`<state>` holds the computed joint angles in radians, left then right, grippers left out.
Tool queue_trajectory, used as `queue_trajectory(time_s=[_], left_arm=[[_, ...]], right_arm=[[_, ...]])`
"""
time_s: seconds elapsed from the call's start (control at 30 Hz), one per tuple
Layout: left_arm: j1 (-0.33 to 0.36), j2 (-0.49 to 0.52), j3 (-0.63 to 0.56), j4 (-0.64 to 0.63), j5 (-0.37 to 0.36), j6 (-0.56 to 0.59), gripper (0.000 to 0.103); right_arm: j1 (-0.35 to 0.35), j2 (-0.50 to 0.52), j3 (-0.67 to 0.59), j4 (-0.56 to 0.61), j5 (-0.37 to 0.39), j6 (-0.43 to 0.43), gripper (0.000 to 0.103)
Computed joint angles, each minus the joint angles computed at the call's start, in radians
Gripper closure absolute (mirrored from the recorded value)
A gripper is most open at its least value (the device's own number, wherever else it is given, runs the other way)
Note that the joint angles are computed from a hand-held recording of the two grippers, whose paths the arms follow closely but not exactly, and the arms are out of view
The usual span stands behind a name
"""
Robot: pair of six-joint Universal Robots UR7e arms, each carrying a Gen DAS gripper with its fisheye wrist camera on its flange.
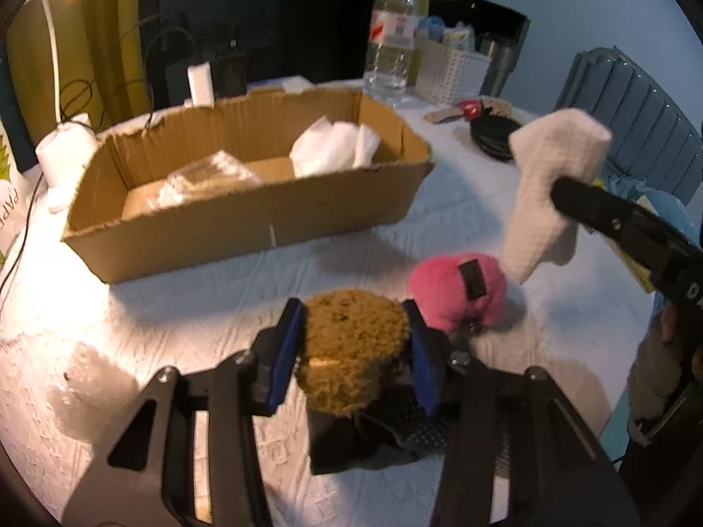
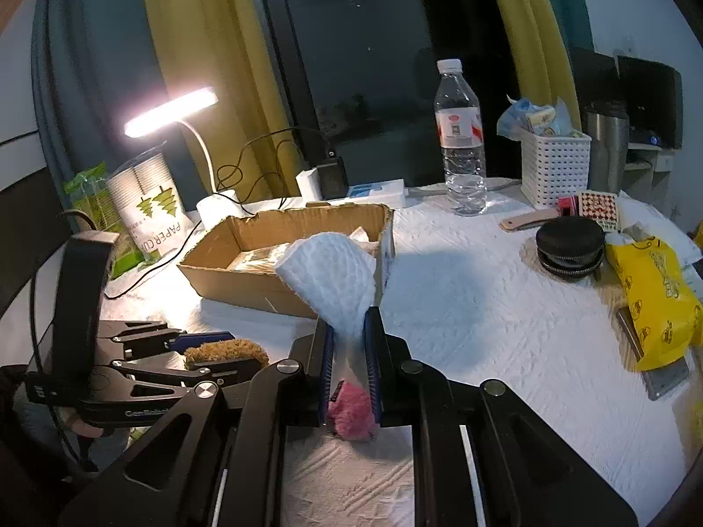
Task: Organize soft objects
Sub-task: 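Lower the sponge ball into the box with the left tool while the right tool places the cloth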
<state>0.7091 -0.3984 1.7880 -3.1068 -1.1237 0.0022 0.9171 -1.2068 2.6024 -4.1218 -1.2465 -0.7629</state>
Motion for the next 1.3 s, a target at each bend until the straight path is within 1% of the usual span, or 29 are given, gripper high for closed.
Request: queue_trajectory(time_s=[0.3,0.7,0.93,1.07,1.3], left_arm=[[0.004,-0.053,0.053,-0.083,0.001,0.028,0.057],[0.033,-0.124,0.086,-0.173,0.013,0.099,0.057],[0.048,-0.153,0.103,-0.250,0.019,0.154,0.057],[0.054,-0.160,0.104,-0.309,0.040,0.193,0.057],[0.071,-0.170,0.086,-0.376,0.041,0.240,0.057]], right_arm=[[0.088,0.024,-0.006,-0.035,-0.079,-0.007,0.088],[0.218,0.057,-0.050,-0.040,-0.201,-0.002,0.088],[0.288,0.067,-0.085,-0.028,-0.264,-0.002,0.088],[0.321,0.074,-0.107,-0.019,-0.293,-0.003,0.088],[0.352,0.084,-0.141,-0.006,-0.317,-0.001,0.088]])
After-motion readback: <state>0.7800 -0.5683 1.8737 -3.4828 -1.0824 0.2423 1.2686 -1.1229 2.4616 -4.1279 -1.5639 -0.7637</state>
